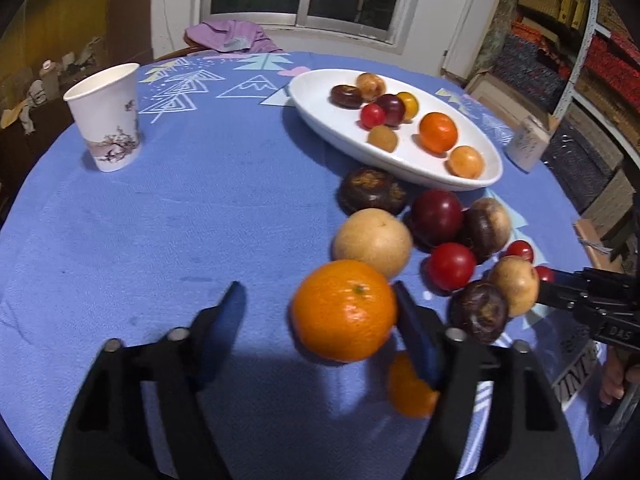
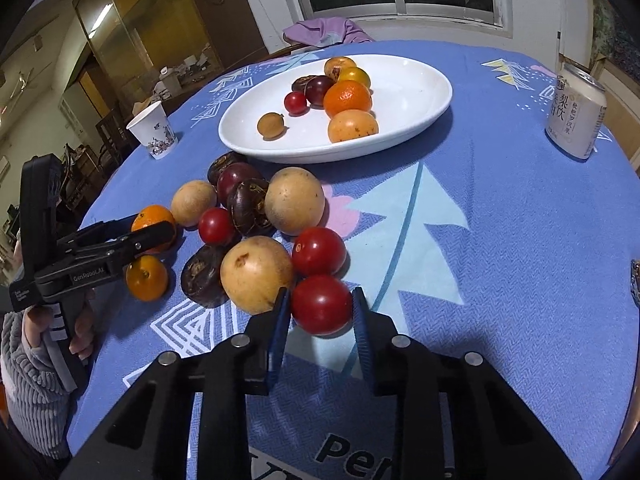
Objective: Organize fruits
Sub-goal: 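Grasp a red tomato with the right tool while the left tool grasps an orange, then lower the tomato and orange onto the white plate and open both tools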
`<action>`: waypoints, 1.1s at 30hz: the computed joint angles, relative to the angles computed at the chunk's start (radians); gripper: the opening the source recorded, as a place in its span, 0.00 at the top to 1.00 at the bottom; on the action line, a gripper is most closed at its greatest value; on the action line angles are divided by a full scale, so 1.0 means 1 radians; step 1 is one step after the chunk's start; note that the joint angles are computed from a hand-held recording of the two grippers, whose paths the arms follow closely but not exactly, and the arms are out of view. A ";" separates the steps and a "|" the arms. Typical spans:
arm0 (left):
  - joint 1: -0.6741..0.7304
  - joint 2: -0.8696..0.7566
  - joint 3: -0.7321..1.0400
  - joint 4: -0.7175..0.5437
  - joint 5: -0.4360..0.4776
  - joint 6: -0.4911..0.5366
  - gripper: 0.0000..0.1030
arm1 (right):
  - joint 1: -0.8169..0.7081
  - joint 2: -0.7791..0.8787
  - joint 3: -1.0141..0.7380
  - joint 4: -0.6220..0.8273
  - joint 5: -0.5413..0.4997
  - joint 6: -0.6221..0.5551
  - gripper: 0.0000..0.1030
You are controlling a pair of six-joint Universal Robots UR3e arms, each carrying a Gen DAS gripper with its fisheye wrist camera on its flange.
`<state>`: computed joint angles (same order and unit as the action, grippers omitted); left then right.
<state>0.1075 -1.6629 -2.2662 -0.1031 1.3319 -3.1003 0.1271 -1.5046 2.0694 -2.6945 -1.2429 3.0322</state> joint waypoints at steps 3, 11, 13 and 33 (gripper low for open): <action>-0.031 -0.005 0.003 0.028 0.014 0.009 0.52 | -0.018 -0.007 0.000 0.017 0.026 -0.003 0.69; -0.026 0.006 -0.001 0.022 0.005 -0.004 0.54 | -0.077 -0.042 0.025 -0.003 0.069 0.026 0.69; -0.014 0.033 -0.016 0.033 0.008 -0.015 0.54 | -0.095 -0.056 0.035 -0.013 0.085 0.036 0.69; -0.178 -0.426 0.783 -0.164 0.247 -0.126 0.54 | 0.015 0.465 -0.684 0.000 -0.129 0.288 0.69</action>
<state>-0.0705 -2.0891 -1.4828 -0.2667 1.5791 -3.2267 0.1421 -1.0398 1.3858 -2.6944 -1.3715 3.3199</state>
